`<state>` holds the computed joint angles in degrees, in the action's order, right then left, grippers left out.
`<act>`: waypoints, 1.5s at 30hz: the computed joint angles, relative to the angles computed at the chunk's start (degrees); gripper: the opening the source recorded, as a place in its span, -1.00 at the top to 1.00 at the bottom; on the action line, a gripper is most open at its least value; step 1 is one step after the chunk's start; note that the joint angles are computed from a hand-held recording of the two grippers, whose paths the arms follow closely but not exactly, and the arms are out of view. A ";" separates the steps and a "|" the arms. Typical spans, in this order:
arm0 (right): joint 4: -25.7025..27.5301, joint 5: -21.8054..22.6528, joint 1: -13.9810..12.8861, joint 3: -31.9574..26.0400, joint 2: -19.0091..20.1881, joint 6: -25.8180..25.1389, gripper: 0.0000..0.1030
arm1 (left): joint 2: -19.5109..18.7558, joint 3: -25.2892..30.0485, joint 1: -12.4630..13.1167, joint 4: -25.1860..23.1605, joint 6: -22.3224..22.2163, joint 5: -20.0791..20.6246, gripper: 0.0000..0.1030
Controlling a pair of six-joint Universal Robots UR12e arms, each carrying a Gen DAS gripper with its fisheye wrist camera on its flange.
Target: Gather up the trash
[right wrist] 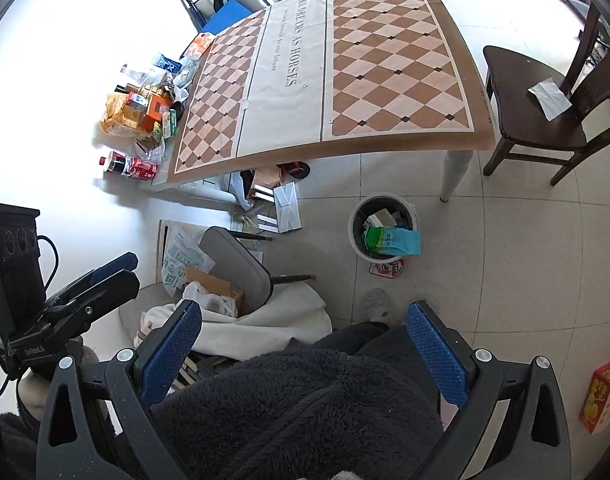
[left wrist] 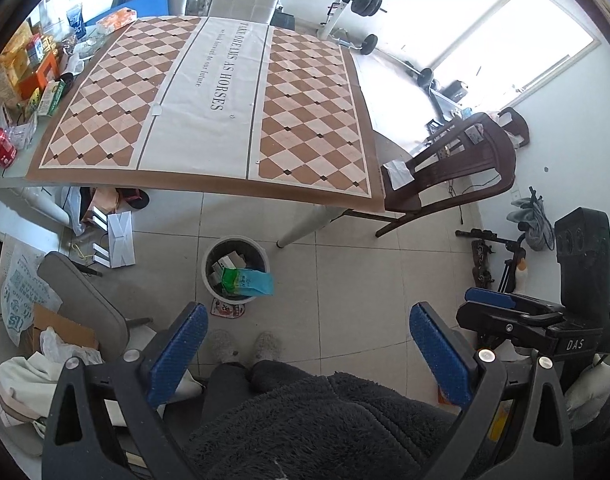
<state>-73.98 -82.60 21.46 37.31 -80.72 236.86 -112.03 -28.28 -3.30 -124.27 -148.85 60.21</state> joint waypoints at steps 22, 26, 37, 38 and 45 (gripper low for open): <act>3.56 -0.17 0.35 -0.49 0.00 -0.87 -1.00 | 2.43 -3.99 -0.71 1.18 0.25 2.68 -1.00; 3.50 0.13 0.09 -0.29 -0.15 -1.43 -1.00 | 2.67 -4.38 -0.75 1.46 0.04 2.63 -1.00; 3.07 0.11 0.21 1.21 -1.06 -1.20 -1.00 | 2.96 -4.75 -0.57 1.18 0.46 2.68 -1.00; 2.86 0.15 0.27 1.59 -1.28 -1.06 -1.00 | 3.01 -4.80 -0.55 1.17 0.52 2.62 -1.00; 2.51 -0.23 0.78 2.30 -1.68 -0.55 -1.00 | 3.13 -4.98 -0.58 1.32 0.27 2.58 -1.00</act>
<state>-71.47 -82.83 22.24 39.61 -82.40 236.31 -108.90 -33.26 -3.87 -122.95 -148.58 62.79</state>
